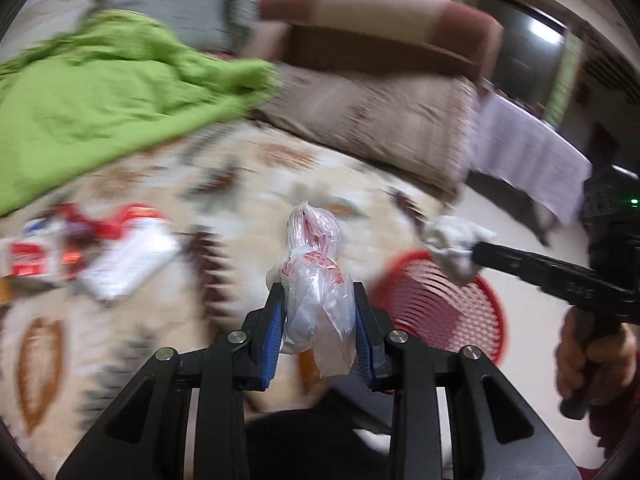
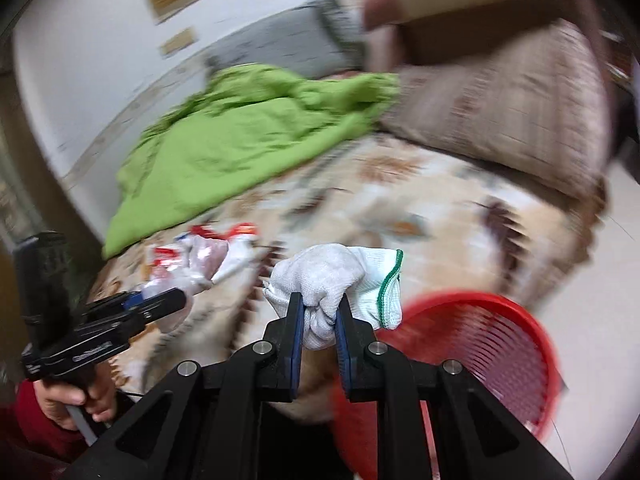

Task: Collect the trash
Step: 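Carry both items over the red wastebasket and open both grippers, then grasp the white medicine box with the left gripper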

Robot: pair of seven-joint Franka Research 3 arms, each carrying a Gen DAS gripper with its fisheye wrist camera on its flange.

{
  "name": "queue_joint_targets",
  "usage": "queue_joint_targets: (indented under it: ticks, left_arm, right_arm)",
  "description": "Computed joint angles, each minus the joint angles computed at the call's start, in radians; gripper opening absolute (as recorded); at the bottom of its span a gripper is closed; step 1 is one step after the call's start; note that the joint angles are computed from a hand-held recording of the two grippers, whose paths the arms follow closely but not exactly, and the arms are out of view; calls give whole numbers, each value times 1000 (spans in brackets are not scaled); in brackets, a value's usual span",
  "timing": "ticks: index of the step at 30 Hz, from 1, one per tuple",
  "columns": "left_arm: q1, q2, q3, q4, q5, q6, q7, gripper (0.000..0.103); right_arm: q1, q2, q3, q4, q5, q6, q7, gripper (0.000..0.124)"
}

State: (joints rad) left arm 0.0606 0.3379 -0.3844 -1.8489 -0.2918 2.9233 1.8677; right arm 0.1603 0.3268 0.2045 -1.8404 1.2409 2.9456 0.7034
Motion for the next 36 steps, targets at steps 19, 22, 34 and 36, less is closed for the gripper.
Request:
queue_joint_targets:
  ticks: [19,22,34,36]
  left_arm:
    - [-45,100,-15,129,-34,-117,23,54]
    - [-33,63,25,91,-19,-72,-22,56]
    - [64,185,194,270,192,-158,-190,66]
    - [123,267,144,380,160,-221,-138,66]
  right_arm:
    - [-24,-20,-21,-45,55,5,2,42]
    - [-7,36,-5,47,24,-44,1,46]
    - [42,235,57,321,-223,-139,135,52]
    - [36,246,64,326,-238,-141,150,52]
